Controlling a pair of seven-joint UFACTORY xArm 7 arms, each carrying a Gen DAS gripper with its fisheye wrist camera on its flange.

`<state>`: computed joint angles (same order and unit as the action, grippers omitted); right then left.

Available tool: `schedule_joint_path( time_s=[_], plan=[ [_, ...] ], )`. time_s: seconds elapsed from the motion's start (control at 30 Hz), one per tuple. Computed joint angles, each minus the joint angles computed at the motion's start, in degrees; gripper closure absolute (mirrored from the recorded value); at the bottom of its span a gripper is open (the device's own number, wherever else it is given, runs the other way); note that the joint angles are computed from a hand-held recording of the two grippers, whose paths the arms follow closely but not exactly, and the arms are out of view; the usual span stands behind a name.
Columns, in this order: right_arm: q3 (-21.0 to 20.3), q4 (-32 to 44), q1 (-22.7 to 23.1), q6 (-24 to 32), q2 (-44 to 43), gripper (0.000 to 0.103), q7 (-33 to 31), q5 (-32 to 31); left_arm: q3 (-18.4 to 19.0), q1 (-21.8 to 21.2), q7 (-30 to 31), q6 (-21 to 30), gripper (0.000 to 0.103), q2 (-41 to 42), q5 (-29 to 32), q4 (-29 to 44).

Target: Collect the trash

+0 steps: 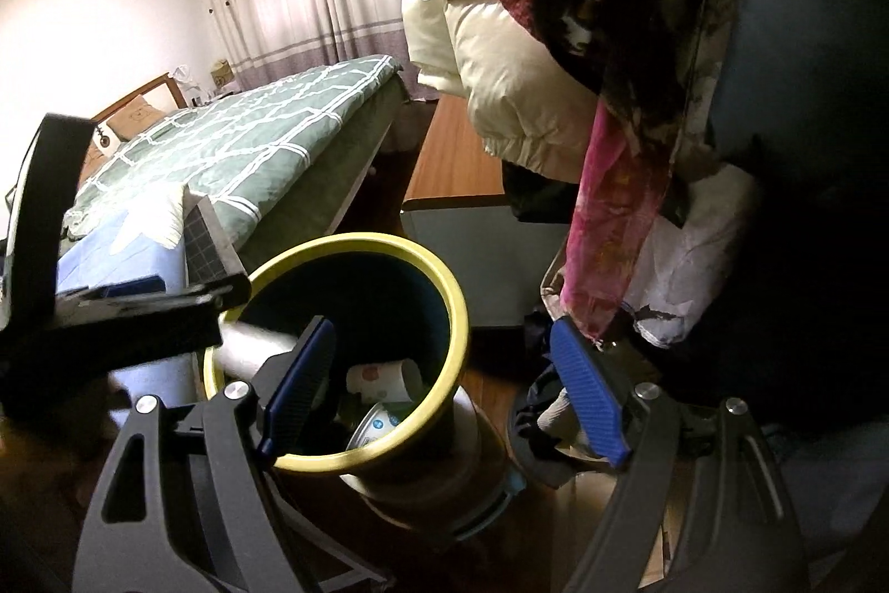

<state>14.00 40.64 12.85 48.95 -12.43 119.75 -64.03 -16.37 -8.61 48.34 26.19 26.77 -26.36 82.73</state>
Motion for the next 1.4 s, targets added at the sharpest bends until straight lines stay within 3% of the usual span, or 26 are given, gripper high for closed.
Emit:
schedule_joint_path(
  time_s=[0.13,0.27,0.47,0.53,0.67,0.83,1.0,1.03,1.27,1.33,1.4],
  plan=[
    [0.19,0.95,0.28,0.03,0.77,0.027,-0.51,-0.03,-3.36,6.15,7.62,1.30,0.008,-4.08,-9.16,-1.92],
    [-0.25,4.27,0.87,-1.01,4.12,0.027,-1.61,-1.22,-3.11,11.74,17.69,3.75,0.007,-9.34,-20.62,-4.58],
    [-1.91,12.85,3.60,-3.23,11.76,0.027,-5.29,-3.29,3.24,17.83,27.91,7.24,0.005,-13.94,-32.91,-6.04],
    [-2.71,17.28,5.07,-4.02,15.24,0.027,-7.65,-3.98,6.06,18.82,29.45,6.52,0.005,-13.91,-35.09,-5.20],
    [-4.68,26.22,8.35,-5.96,21.73,0.027,-12.35,-4.42,10.97,20.90,33.12,0.38,0.005,-11.18,-41.04,-1.62],
    [-6.71,40.79,12.73,-7.07,31.80,0.027,-20.17,-3.22,13.64,25.41,25.01,-4.04,0.005,-2.09,-38.53,9.00],
    [-8.40,57.29,16.38,-7.96,43.02,0.027,-29.08,0.37,15.56,28.26,14.65,-8.40,0.005,9.39,-31.81,21.43],
    [-8.65,60.46,16.98,-7.67,45.18,0.027,-31.09,1.54,17.59,27.69,10.79,-8.95,0.005,12.60,-29.21,24.84],
    [-10.02,84.55,19.99,-3.95,60.78,0.027,-45.39,11.01,20.63,30.05,-3.51,-7.38,0.005,22.24,-20.03,34.49],
    [-10.46,91.84,20.77,-2.74,65.23,0.027,-49.45,13.60,21.58,30.41,-7.48,-4.90,0.005,24.39,-17.02,37.20],
    [-10.58,99.14,21.65,-2.35,69.67,0.027,-53.67,16.21,20.82,30.47,-9.50,-4.37,0.005,24.74,-15.35,37.62]
  ],
)
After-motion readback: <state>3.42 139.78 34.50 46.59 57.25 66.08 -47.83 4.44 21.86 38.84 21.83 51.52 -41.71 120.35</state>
